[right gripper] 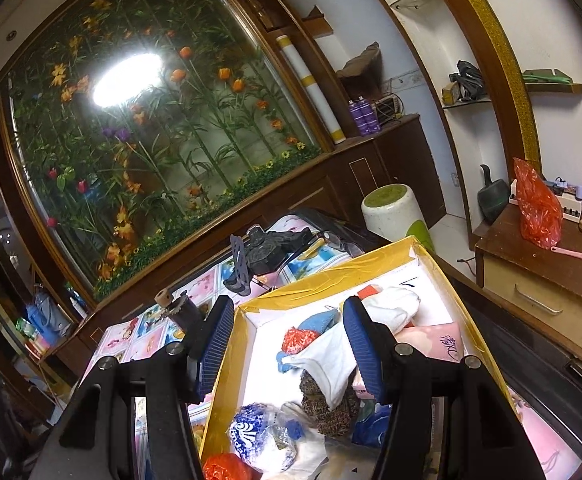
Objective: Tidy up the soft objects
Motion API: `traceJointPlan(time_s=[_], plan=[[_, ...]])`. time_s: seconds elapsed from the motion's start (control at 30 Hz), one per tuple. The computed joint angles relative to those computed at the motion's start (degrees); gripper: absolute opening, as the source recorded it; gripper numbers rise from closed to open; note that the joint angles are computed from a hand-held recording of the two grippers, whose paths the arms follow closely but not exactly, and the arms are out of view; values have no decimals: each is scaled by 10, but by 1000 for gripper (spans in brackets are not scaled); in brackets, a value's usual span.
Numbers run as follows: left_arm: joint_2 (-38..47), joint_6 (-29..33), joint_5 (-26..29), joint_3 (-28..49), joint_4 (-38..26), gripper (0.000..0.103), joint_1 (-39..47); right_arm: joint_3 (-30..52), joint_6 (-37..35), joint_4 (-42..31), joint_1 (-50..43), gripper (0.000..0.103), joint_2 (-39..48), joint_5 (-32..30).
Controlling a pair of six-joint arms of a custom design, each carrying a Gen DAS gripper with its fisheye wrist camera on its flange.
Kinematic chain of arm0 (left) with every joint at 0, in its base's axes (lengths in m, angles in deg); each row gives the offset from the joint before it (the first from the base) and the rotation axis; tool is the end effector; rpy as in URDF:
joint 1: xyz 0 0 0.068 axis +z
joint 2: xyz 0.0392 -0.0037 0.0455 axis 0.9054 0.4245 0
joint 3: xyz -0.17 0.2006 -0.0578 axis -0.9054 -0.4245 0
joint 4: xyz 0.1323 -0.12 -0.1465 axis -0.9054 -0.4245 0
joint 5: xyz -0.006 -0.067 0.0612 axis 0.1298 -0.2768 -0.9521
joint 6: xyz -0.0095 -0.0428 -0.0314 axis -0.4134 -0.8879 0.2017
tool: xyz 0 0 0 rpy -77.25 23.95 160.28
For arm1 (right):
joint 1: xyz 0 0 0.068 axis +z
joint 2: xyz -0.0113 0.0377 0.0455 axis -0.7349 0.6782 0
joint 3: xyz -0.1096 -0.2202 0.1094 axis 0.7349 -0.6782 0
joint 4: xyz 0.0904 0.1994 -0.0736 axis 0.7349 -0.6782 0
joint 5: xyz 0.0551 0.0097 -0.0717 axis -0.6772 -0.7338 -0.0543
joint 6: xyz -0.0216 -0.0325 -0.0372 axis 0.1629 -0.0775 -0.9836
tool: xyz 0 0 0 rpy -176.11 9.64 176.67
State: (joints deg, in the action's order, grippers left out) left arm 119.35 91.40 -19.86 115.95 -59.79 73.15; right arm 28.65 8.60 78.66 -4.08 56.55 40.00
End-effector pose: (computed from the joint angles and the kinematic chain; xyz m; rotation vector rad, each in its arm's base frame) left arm 0.3228 0.0297 0.1321 0.3187 2.2540 -0.4067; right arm 0.1708 0.1230 0.1514 0.7152 1.8308 0.2009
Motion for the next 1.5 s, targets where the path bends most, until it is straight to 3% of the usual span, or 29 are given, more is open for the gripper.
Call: traceJointPlan(time_s=[0.17, 0.67, 0.77, 0.8, 0.83, 0.97, 1.2, 1.37, 1.5], plan=[[108, -32, -27, 142, -122, 81, 22, 3, -9, 7, 0, 61, 7, -10], [242, -49, -121, 304, -179, 81, -34, 36, -51, 13, 20, 61, 44, -6], [246, -47, -125, 308, -169, 73, -34, 45, -65, 16, 26, 61, 55, -3], [244, -45, -129, 304, -163, 57, -32, 47, -69, 16, 30, 61, 58, -2], [243, -42, -129, 304, -164, 52, -30, 53, -78, 19, 31, 61, 65, -6], [241, -25, -112, 305, -180, 52, -13, 80, -115, 25, 43, 61, 97, -15], [197, 66, -63, 228, -177, 52, 57, 143, -158, 22, 72, 62, 172, -77], [177, 131, -35, 199, -203, 52, 103, 222, -102, -44, 99, 64, 229, -147], [177, 149, -25, 200, -213, 52, 111, 316, -55, -140, 109, 66, 295, -197]])
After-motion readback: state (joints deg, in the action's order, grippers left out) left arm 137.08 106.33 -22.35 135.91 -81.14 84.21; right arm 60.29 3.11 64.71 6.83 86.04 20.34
